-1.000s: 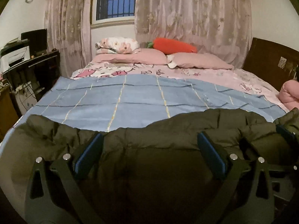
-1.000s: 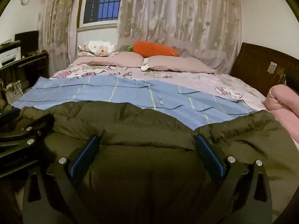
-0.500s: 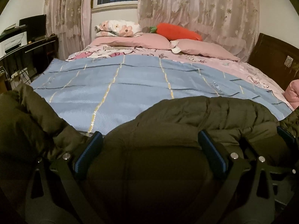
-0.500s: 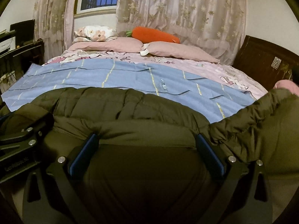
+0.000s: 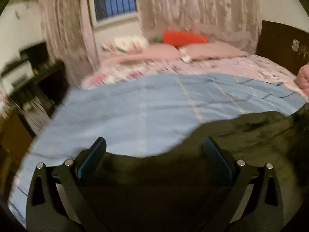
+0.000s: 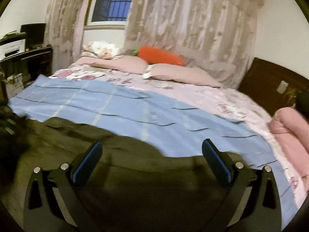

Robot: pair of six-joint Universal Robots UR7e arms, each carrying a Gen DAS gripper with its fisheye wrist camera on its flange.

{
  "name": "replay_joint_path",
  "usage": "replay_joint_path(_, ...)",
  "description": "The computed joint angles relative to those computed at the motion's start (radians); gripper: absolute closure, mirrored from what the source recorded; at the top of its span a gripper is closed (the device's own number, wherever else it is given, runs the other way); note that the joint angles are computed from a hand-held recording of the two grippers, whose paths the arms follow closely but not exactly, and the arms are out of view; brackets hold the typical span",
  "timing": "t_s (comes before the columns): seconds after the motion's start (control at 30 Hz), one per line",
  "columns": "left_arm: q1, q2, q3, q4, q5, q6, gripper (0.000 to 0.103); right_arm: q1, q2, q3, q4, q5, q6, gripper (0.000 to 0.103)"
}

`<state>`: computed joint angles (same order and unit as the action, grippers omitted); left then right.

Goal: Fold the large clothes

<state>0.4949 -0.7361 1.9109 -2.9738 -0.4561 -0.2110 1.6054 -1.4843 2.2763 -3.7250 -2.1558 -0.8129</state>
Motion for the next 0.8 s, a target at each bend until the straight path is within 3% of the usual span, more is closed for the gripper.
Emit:
replay_joint_path(0.13,0.062,-0.054,0.044,0.116,0.059,-0.064,0.002,-0.131,-0.055,-0.004,0.027,0.015,0.053,0.001)
replay_joint_path(0.23,0.112,-0.071,0.099,-0.017,-0.047,-0.054,0.002,-0.256,-0.109,0.01,0.191,0.135,0.197,0.001)
replay_joint_path(0.33,0.125,-0.017,0.097,-0.067,-0.02,-0.052,0.002,-0.256,-0.038,0.013,0.09,0.131,0.17,0.001)
replay_joint_path(0.4,0.152,-0.02,0.088,-0.05,-0.074,-0.083,0.002,-0.27,-0.018,0.02,0.051,0.159,0.183,0.001)
replay_joint_path(0.57,0.191,-0.04,0.118,-0.15,-0.18,-0.075,0.002,-0.366,-0.074,0.043,0.141,0.337,0.268,0.001)
replay_joint_path(0.8,0.18,-0.009,0.125,-0.236,-0.14,-0.037,0.002,-0.442,-0.115,0.044,0.246,0.493,0.332,0.001)
